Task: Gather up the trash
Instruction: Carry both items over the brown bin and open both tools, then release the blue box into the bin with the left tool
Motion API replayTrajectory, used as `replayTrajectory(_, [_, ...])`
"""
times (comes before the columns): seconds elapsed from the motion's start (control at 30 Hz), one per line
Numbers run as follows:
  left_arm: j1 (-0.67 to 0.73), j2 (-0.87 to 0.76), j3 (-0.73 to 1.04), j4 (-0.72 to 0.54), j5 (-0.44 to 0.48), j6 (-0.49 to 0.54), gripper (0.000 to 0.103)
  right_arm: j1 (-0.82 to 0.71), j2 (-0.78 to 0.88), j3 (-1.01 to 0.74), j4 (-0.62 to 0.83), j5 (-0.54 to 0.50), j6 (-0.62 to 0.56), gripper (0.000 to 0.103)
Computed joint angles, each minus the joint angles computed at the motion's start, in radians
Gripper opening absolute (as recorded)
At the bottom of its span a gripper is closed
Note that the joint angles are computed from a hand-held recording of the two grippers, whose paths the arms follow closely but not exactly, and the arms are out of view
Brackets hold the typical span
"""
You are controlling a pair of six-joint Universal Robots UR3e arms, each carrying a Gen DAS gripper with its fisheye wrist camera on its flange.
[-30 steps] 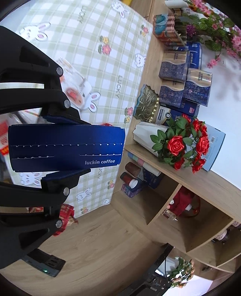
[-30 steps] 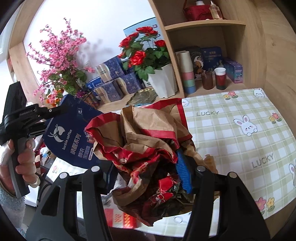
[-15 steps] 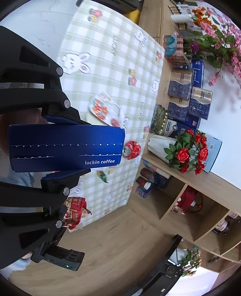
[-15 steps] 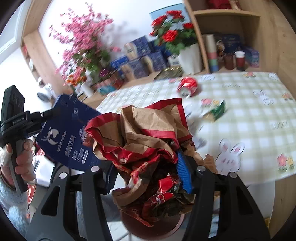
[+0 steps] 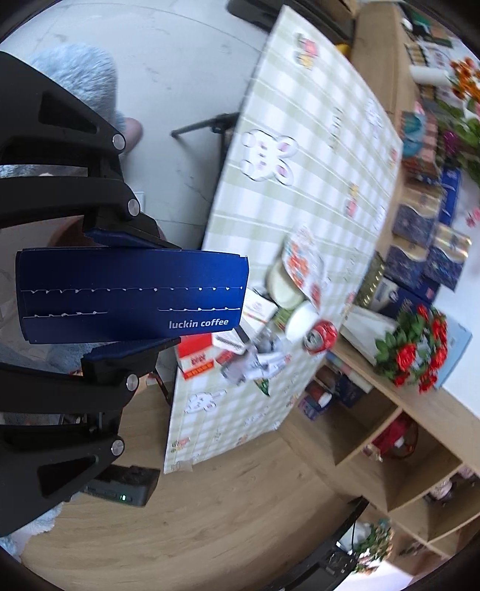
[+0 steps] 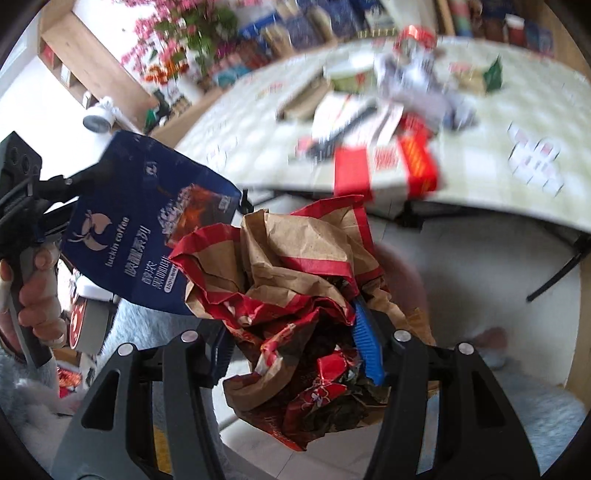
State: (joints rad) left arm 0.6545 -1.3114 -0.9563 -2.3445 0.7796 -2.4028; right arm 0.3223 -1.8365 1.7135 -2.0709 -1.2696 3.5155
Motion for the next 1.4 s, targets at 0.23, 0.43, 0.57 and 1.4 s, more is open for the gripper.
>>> replayTrajectory(0.23, [-0.053, 0.084, -0.216, 0.21, 0.063, -0.097, 0.04, -0.018, 0.155, 0.053, -0.093, 0.007, 0.065, 0.058])
replayTrajectory(0.43, [-0.113, 0.094, -0.31, 0.359, 0.113, -0.183, 0.04, 0.003, 0.248, 0.057, -0.14, -0.031, 0.098, 0.064])
replayTrajectory(0.57, [-0.142, 0.084, -0.34, 0.414, 0.145, -0.213, 0.04, -0.012, 0.255, 0.056, -0.129, -0.022, 0.108, 0.074])
replayTrajectory(1.4, [-0.399, -0.014, -0.511, 0.699, 0.338, -0.414, 0.041, -0.157, -0.135, 0.124, -0.056, -0.11, 0.003, 0.097])
